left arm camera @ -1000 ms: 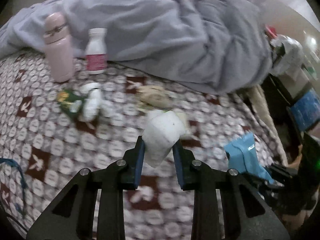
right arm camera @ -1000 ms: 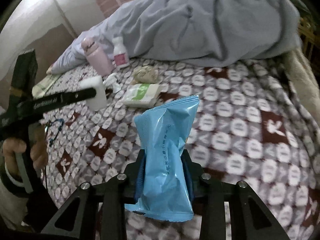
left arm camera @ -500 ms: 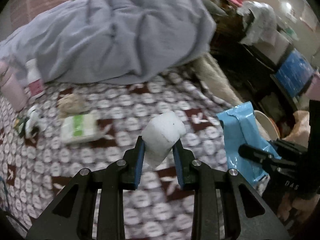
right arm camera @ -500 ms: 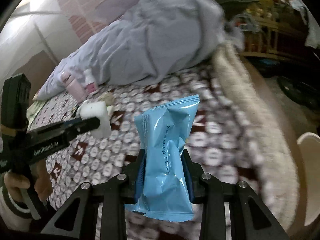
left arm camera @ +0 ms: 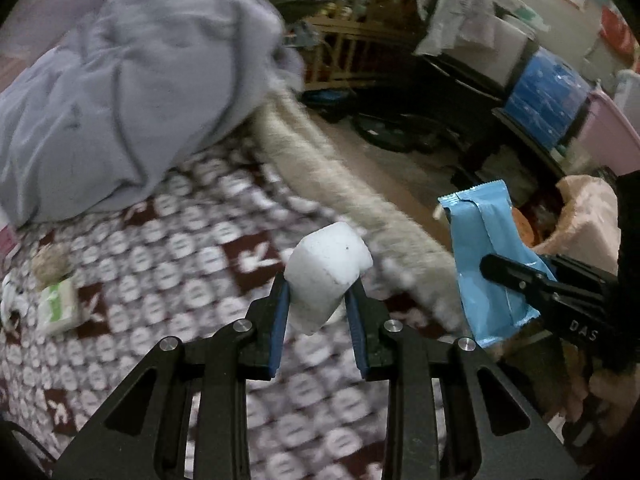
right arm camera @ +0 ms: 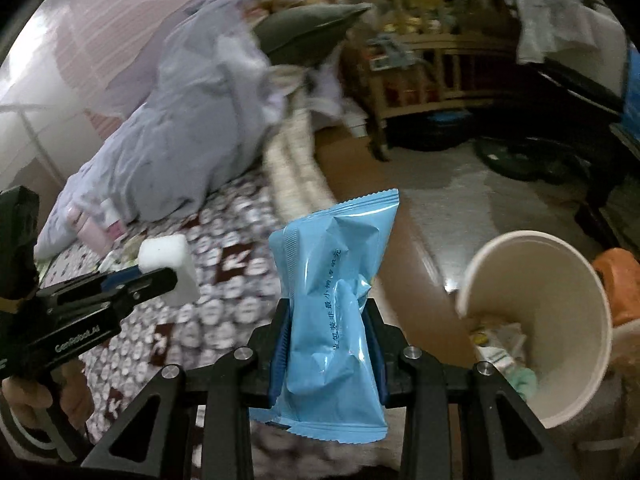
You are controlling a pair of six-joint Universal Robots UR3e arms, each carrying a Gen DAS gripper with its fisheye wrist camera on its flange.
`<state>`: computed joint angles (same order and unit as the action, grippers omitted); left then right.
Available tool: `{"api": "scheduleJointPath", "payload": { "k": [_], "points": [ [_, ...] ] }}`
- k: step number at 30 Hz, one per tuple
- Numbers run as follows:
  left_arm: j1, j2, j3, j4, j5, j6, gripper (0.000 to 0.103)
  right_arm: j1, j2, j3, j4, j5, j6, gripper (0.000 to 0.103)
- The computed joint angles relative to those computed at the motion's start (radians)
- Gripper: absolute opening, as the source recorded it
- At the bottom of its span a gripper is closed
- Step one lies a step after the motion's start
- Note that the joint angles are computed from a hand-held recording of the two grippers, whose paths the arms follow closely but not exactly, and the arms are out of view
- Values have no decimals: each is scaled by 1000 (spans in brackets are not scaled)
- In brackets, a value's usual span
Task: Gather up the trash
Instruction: 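Carry the blue bag and white tissue over the bucket with both tools, then open the right tool to drop the blue bag while the left tool releases the tissue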
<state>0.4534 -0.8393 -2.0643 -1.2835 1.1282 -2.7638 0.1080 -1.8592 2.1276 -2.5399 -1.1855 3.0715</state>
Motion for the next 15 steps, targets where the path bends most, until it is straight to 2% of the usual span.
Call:
{"api": "scheduleJointPath", "payload": {
  "k": [7, 15],
  "points": [
    [-304, -239, 75, 228, 81, -214, 25, -208, -113, 85, 63, 49, -80, 33],
    [-499, -475, 198, 354, 66, -349, 26, -444, -181, 149, 153, 99, -182, 33]
  ]
}}
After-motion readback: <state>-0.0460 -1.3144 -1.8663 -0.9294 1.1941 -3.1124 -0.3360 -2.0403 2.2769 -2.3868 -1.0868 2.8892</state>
